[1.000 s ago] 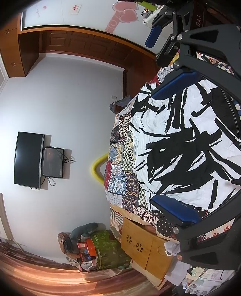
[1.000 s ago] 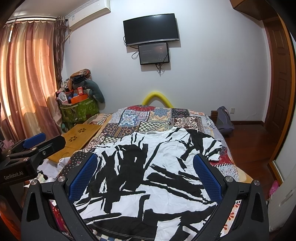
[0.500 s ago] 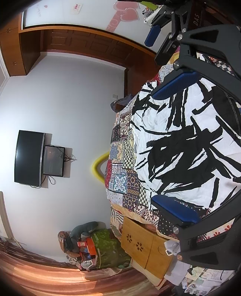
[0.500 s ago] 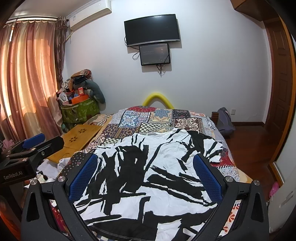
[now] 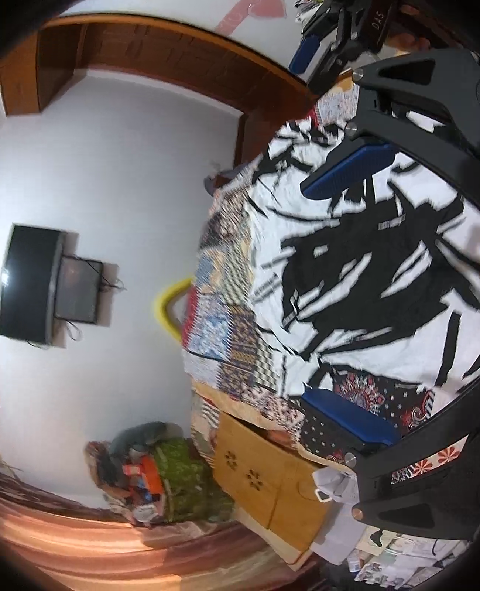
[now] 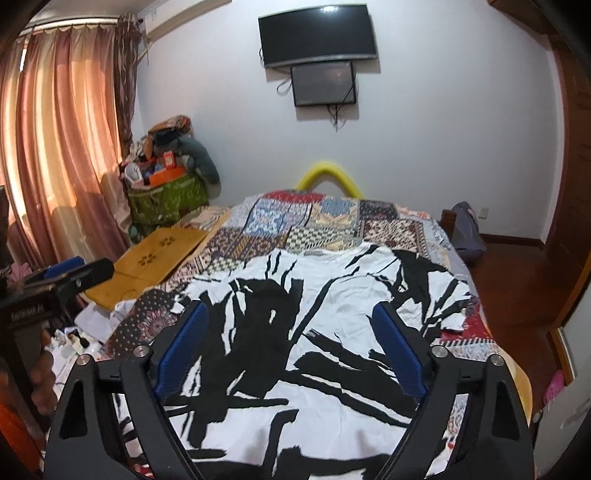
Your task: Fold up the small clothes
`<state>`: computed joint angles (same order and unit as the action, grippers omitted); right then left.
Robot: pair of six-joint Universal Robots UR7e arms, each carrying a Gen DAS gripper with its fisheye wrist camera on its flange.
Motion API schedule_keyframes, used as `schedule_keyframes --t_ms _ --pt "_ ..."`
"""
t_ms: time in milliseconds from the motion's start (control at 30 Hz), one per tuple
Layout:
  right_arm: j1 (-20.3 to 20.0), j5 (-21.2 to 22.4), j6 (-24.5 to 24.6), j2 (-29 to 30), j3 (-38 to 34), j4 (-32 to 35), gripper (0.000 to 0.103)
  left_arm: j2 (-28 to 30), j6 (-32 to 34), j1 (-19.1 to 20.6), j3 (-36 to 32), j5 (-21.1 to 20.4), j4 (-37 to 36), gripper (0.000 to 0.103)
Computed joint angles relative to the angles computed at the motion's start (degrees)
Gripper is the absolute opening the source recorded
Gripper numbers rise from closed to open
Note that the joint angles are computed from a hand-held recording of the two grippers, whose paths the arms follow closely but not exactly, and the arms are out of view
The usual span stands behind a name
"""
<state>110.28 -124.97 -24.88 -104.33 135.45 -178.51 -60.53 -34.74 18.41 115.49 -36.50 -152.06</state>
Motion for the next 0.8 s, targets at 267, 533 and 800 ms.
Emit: schedule_keyframes --t_ms 267,533,800 --pt "-8.1 6.7 -1.0 3.1 -4.8 7.3 0.076 1.7 -1.8 11.9 -5.9 -4.5 9.2 0.103" --pt "-13.5 9.4 -0.8 9.0 -11.2 15.1 0.068 5.7 -2.8 23.0 -13.1 -13.1 15.9 0.101" --pt "-16.1 9.9 -3.7 15.6 -16.4 19.2 0.063 9.7 -5.0 30.7 -17.6 -26.6 18.6 0.081"
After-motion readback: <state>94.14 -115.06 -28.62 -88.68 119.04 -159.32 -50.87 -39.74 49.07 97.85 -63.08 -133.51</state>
